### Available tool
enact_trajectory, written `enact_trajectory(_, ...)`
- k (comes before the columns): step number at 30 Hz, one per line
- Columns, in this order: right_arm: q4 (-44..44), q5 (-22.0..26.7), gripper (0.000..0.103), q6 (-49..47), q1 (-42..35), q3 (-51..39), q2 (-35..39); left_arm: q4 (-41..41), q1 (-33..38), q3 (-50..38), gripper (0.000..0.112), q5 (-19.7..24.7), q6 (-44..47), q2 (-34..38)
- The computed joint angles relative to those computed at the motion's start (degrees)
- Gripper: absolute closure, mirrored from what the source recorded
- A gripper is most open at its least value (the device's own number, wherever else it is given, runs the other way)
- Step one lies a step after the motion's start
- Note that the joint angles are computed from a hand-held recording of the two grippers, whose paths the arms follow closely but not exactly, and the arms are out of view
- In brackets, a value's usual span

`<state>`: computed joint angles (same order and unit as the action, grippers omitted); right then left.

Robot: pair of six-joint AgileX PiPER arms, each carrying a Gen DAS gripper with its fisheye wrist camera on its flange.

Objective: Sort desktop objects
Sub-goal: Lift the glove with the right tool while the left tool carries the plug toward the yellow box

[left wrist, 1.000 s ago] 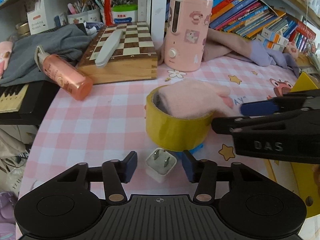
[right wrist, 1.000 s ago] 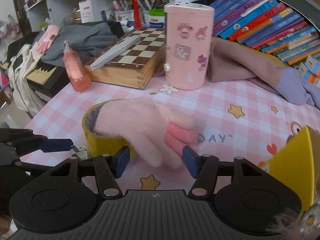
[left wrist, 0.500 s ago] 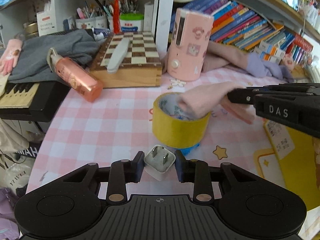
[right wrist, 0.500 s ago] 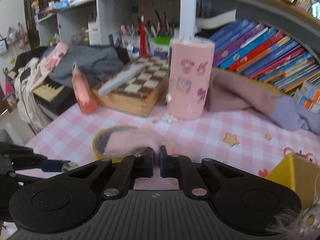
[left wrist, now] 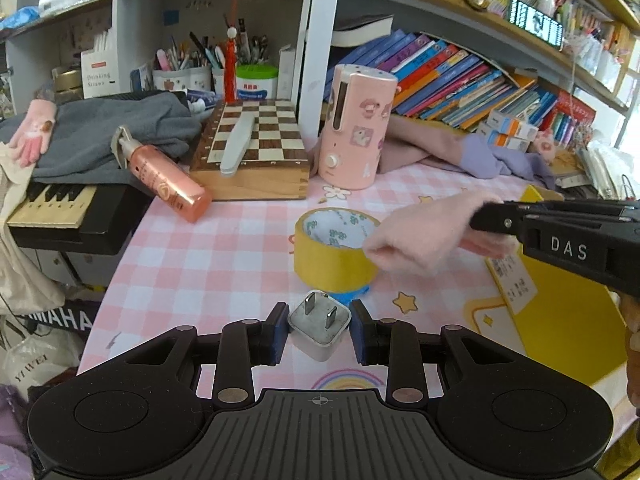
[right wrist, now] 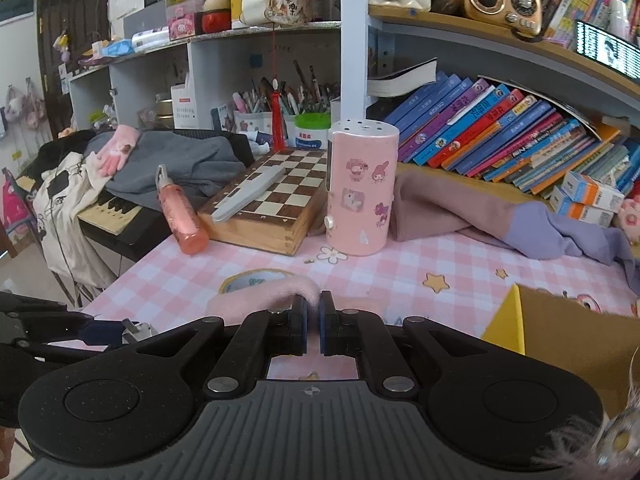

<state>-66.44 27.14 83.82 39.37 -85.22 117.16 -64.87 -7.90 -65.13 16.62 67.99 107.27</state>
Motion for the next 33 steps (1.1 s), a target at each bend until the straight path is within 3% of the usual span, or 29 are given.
enact_trajectory(18,-4.63,12.13,0.098,16.04,12.64,10.5,-7.43,-14.96,8.1,16.41,0.081,8.36,20.76,-14.63)
enact_trajectory(33,-2.02,21.95,0.098,23.18,25.53,15.26,-11.1,-13.26,17.96,28.36,0.081,18.87,24.54,-27.33)
